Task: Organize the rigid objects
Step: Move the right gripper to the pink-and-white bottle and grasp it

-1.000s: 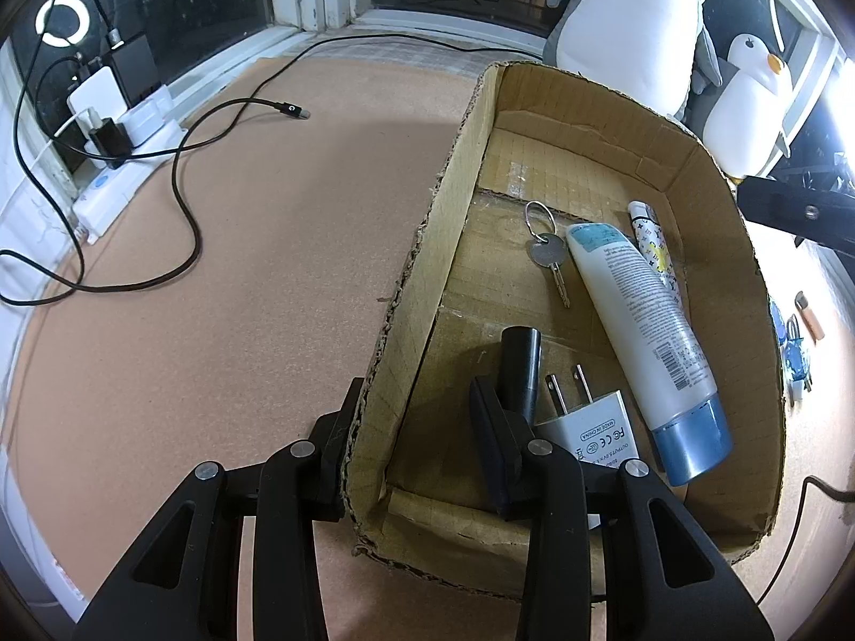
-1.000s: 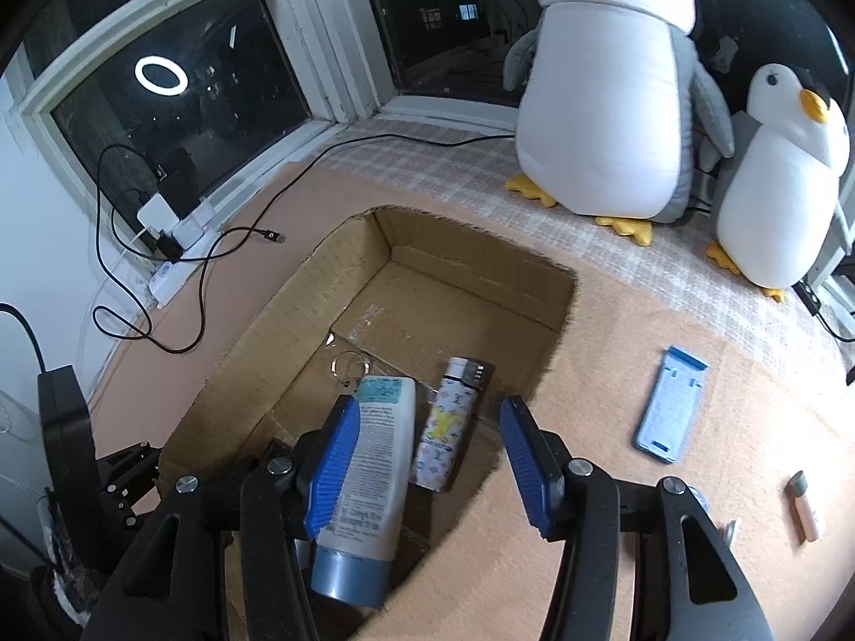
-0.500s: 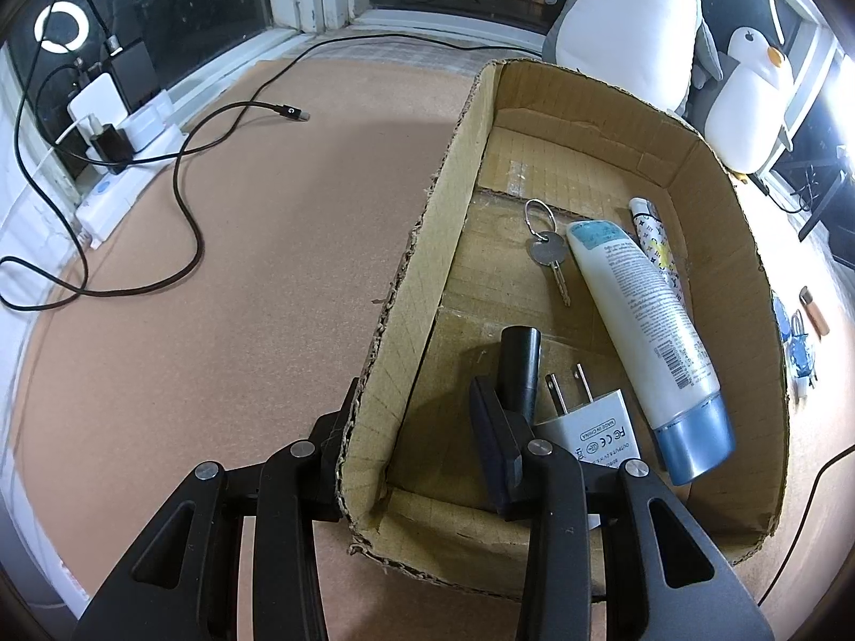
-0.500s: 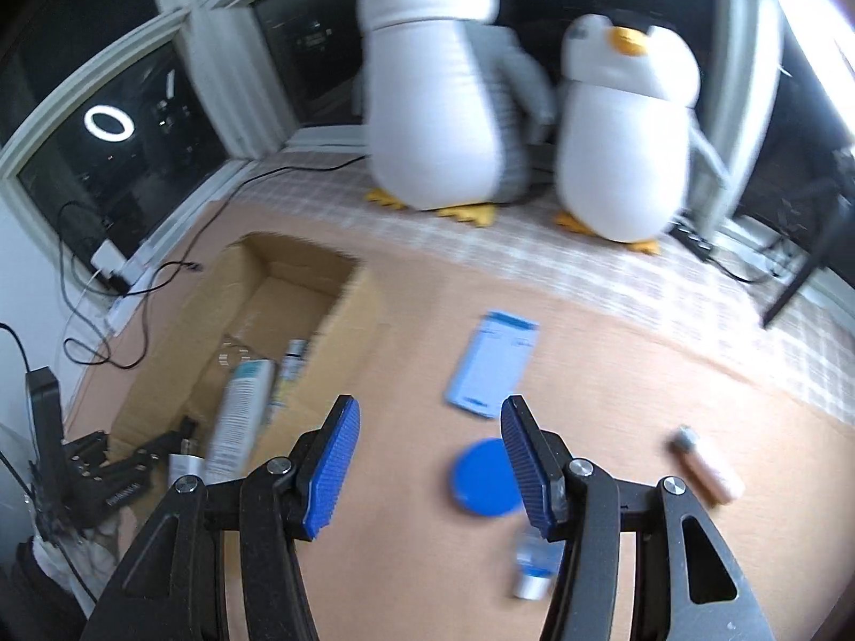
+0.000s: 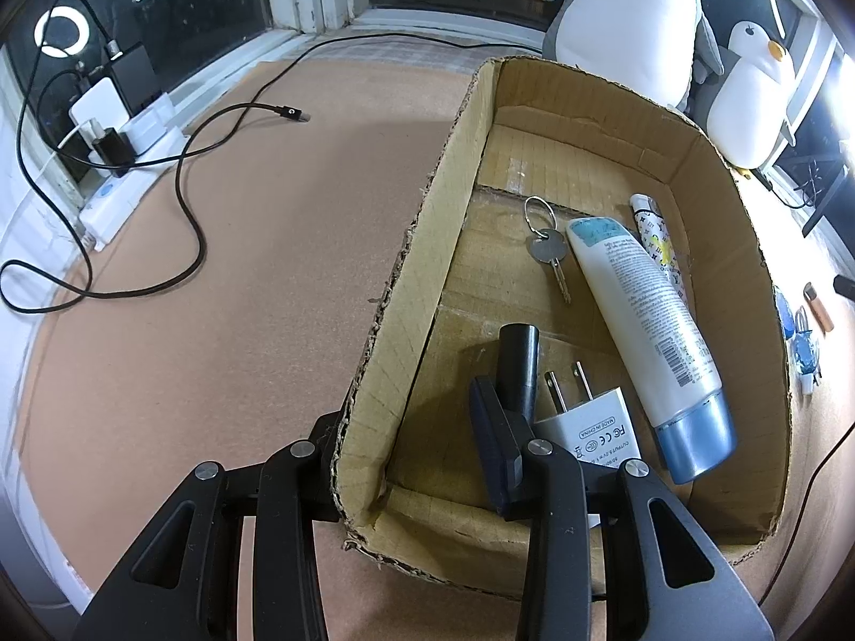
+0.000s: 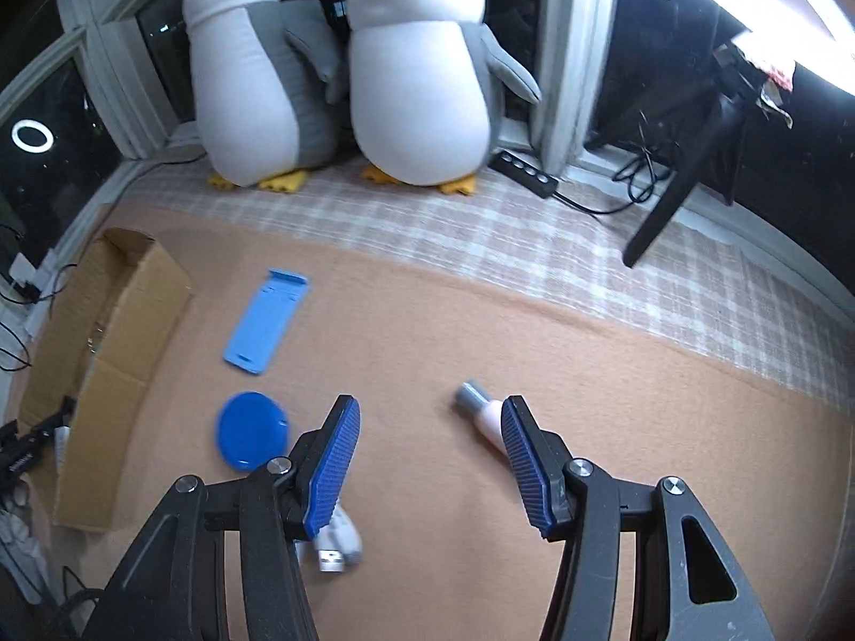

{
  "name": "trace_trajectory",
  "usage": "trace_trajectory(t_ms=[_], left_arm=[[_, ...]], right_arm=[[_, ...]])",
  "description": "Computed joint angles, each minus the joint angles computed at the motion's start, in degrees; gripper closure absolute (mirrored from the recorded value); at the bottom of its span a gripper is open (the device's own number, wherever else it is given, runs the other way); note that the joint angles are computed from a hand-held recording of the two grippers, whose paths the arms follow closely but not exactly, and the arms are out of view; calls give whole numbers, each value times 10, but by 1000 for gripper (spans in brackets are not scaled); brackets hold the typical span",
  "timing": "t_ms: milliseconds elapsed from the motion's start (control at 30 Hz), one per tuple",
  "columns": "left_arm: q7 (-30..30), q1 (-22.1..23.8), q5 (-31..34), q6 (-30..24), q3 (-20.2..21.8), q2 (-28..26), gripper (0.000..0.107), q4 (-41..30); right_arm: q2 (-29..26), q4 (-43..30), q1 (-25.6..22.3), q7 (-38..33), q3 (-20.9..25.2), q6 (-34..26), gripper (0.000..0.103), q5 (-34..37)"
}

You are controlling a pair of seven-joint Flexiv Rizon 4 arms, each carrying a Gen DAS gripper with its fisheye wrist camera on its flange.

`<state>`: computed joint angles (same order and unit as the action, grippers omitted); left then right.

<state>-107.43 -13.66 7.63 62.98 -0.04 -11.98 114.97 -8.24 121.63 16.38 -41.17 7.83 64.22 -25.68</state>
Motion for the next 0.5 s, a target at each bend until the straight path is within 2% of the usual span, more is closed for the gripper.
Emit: trace_trajectory(t_ms=[200, 500], left_arm=[[-2, 0, 2, -2, 0, 0, 70, -1], [-2, 0, 1, -2, 0, -1, 70, -1]], right_arm=[[-15, -6, -6, -41, 0, -21, 52, 19], [-31, -12, -4, -51, -5, -34, 53, 28]])
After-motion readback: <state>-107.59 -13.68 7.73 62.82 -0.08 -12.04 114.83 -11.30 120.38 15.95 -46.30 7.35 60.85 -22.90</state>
